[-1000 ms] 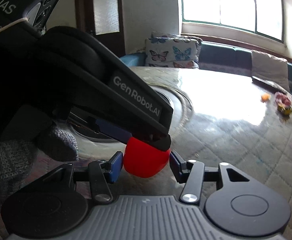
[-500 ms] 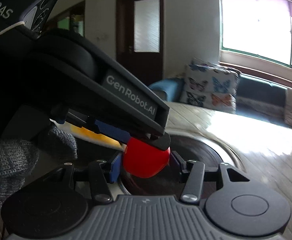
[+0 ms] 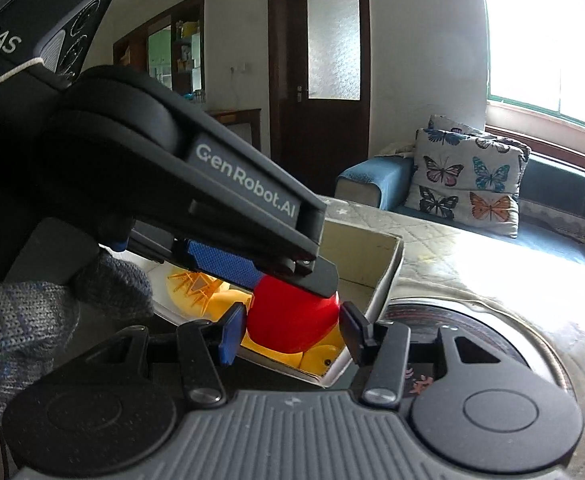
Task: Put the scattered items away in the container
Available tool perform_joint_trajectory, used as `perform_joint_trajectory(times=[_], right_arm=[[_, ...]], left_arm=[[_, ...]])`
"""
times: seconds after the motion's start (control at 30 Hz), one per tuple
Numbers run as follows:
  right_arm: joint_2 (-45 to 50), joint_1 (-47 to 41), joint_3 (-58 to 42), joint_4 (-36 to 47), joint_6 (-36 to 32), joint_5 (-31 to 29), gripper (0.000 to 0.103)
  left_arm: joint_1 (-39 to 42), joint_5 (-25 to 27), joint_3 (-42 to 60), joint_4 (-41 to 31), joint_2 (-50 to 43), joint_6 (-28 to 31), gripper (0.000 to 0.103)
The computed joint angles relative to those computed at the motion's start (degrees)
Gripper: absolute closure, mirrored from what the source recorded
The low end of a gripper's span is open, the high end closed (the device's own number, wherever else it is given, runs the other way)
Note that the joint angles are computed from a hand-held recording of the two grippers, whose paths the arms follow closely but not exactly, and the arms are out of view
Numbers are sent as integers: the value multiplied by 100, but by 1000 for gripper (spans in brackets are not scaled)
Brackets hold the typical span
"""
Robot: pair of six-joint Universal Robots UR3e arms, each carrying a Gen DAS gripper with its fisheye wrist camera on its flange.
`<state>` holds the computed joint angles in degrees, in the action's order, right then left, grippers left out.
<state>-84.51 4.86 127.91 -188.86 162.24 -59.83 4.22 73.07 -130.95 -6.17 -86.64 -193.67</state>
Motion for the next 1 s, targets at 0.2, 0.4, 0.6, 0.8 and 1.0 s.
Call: perform_joint_trajectory(times=[0.2,0.4,0.6,0.8,1.0], right_arm=[[397,155,-85,-273,48,-211,56],[254,263,70,-352,42,-349,56],[147,190,158,-349,49,-324,56],[-112,-22,397,-278,73,-202,50],[-625,-312,908,-154,74,25,36]], left_arm=[[159,-31,-184,229,-73,68,59],[243,-49,-474,391,147,48,58],[294,-13,-801,421,480,68,58],[246,131,-1137,356,972,8,59],[58,403,-1437,338,1385,-85,59]])
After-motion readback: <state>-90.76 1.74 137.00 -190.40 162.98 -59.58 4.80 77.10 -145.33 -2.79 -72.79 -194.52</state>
